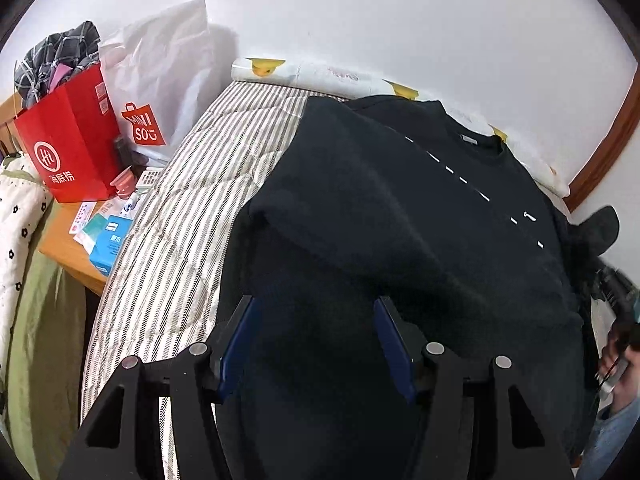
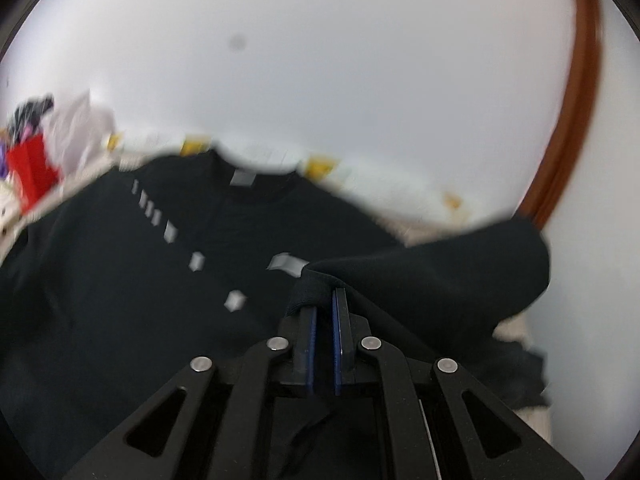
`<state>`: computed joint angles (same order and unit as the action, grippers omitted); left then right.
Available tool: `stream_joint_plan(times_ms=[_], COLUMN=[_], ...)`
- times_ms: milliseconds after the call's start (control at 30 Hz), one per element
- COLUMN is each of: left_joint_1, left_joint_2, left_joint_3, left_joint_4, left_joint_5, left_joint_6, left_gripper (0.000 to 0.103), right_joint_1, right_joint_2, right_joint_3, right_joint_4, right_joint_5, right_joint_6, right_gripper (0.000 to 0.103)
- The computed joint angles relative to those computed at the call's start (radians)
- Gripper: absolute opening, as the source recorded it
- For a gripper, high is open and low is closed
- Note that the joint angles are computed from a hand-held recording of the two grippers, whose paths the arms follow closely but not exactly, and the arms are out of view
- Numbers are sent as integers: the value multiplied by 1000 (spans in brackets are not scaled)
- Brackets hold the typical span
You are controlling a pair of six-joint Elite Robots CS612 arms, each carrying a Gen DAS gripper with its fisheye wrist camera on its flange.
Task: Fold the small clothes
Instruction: 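Reach the right gripper to the plain sleeve cuff and grasp it, then lift the cuff with the right gripper across the body and release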
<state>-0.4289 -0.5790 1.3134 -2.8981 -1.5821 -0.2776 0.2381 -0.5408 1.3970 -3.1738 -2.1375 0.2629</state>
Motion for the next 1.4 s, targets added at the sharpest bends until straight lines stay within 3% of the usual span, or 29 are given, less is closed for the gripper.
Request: stream_joint_plan(times_ms=[100, 167, 267, 400, 500, 667, 867, 1000, 1067, 1167, 1233, 1333, 1400], left_joint_1=[-2, -4, -9, -17, -24, -30, -31, -26, -23, -17, -12, 0, 10], left_joint_2=[3, 5, 12, 27, 38, 52, 64, 67, 68, 63, 56, 48, 42], left_joint_3=[-5, -10, -20, -43, -63, -92, -125, -133, -135, -126, -111, -92, -79], left_joint_4=[6, 8, 15, 33, 50, 72, 112, 122, 119, 105, 89, 68, 52], left_joint_5=[-8, -13, -17, -21, -22, 14, 64, 75, 69, 53, 51, 35, 19], left_joint_6=[6, 10, 15, 12, 3, -17, -32, -31, -32, -28, -16, -21, -30], left_gripper=[57, 57, 57, 57, 57, 57, 57, 57, 57, 57, 57, 57, 57], right_joint_1=[-4, -3, -16, -22, -39, -91, -136, -146, -151, -147, -134, -99, -63], right_joint_2=[-6, -29, -64, -119, -141, -146, -117, -98, -98, -101, -113, -139, -148], right_joint_3=[28, 74, 174, 295, 345, 383, 344, 309, 311, 313, 319, 322, 292], right_joint_4=[59, 66, -43, -96, -70, -24, 84, 105, 92, 79, 54, -48, -97], right_joint_5=[48, 76, 103, 8, -68, -82, -73, -82, -75, -86, -100, -142, -191], right_joint_6=[84, 166, 230, 307, 335, 344, 327, 321, 333, 316, 328, 306, 241], right_gripper=[18, 41, 56, 56, 56, 56, 56, 55, 18, 9, 8, 8, 8])
